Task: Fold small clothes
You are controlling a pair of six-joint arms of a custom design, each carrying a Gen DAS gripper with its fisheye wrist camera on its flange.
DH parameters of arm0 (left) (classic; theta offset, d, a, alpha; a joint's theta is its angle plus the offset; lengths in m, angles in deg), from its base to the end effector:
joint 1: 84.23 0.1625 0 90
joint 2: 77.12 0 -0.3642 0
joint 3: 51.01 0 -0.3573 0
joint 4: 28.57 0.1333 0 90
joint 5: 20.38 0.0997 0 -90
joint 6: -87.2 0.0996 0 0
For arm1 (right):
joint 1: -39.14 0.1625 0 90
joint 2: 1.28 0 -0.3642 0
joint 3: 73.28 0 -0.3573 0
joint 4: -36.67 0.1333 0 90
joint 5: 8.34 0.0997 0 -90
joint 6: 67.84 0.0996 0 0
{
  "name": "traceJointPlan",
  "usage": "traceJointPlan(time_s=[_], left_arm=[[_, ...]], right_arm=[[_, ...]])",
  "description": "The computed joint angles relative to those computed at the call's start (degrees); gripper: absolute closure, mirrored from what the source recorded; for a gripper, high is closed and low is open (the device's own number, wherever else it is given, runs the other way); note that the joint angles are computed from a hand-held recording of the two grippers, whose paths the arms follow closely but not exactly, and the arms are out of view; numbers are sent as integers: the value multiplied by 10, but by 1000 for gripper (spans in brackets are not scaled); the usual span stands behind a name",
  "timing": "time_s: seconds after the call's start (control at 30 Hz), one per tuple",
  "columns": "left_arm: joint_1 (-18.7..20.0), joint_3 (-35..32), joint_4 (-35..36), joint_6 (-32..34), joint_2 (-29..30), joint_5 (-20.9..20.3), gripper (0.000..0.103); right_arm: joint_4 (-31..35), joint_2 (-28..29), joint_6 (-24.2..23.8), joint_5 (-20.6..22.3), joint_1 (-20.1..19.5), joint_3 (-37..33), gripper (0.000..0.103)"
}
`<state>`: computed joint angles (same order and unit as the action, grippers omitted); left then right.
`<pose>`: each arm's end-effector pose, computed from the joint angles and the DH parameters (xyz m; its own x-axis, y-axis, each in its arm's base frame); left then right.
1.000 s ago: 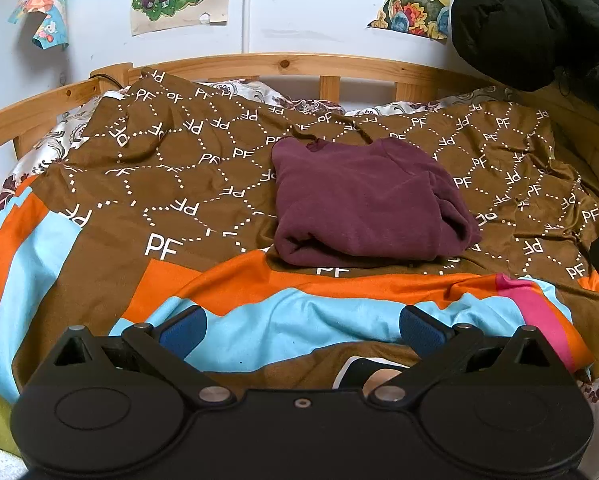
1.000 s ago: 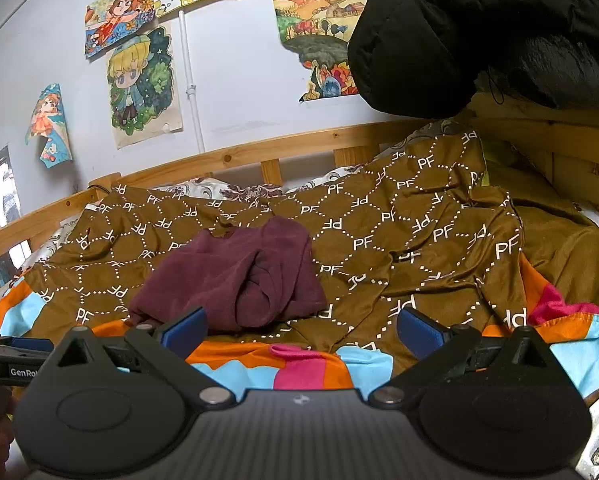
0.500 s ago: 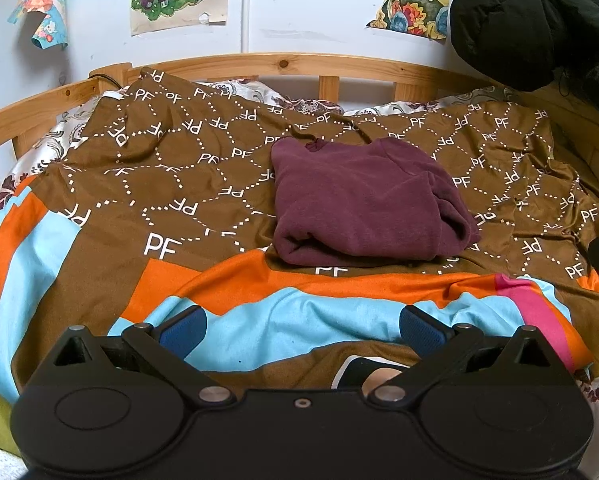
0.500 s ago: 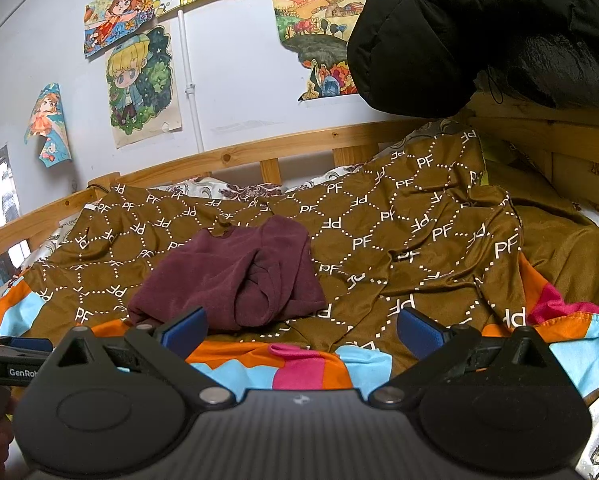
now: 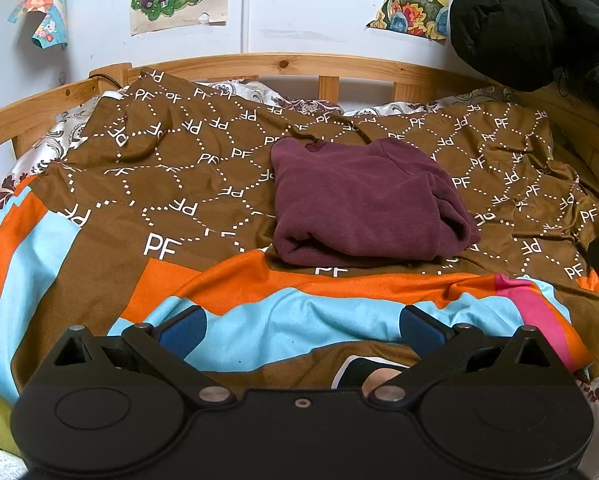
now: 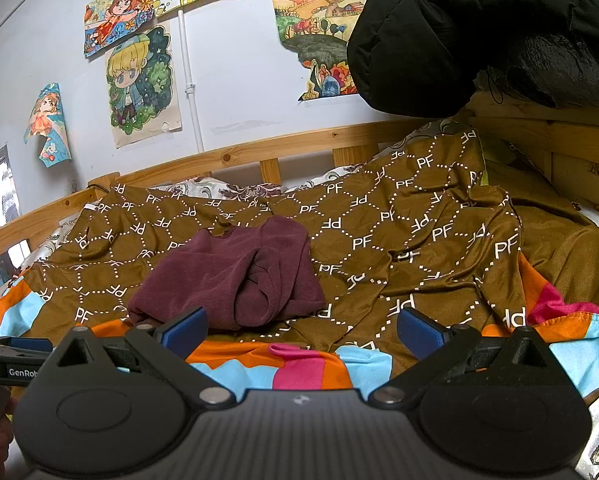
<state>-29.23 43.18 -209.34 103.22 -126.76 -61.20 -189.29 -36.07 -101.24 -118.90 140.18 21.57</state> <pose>-0.1769 -0.6165 0.2163 -0.7064 0.0866 -0.7025 0.6157 0.5648 -0.5495 0.2099 -0.5624 0.1347 -0.7960 -0.0022 0.6053 -0.5807 0.2849 -0.7626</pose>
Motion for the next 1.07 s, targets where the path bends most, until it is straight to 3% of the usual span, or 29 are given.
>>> traceJointPlan(time_s=[0.37,1.07], left_arm=[[-8,-7,-18,7,12,45,1],[-7,-5,-18,7,11,44,1]], right_arm=[[0,-1,0,0,0,0,0],[0,-3,3,1,-4,3,0]])
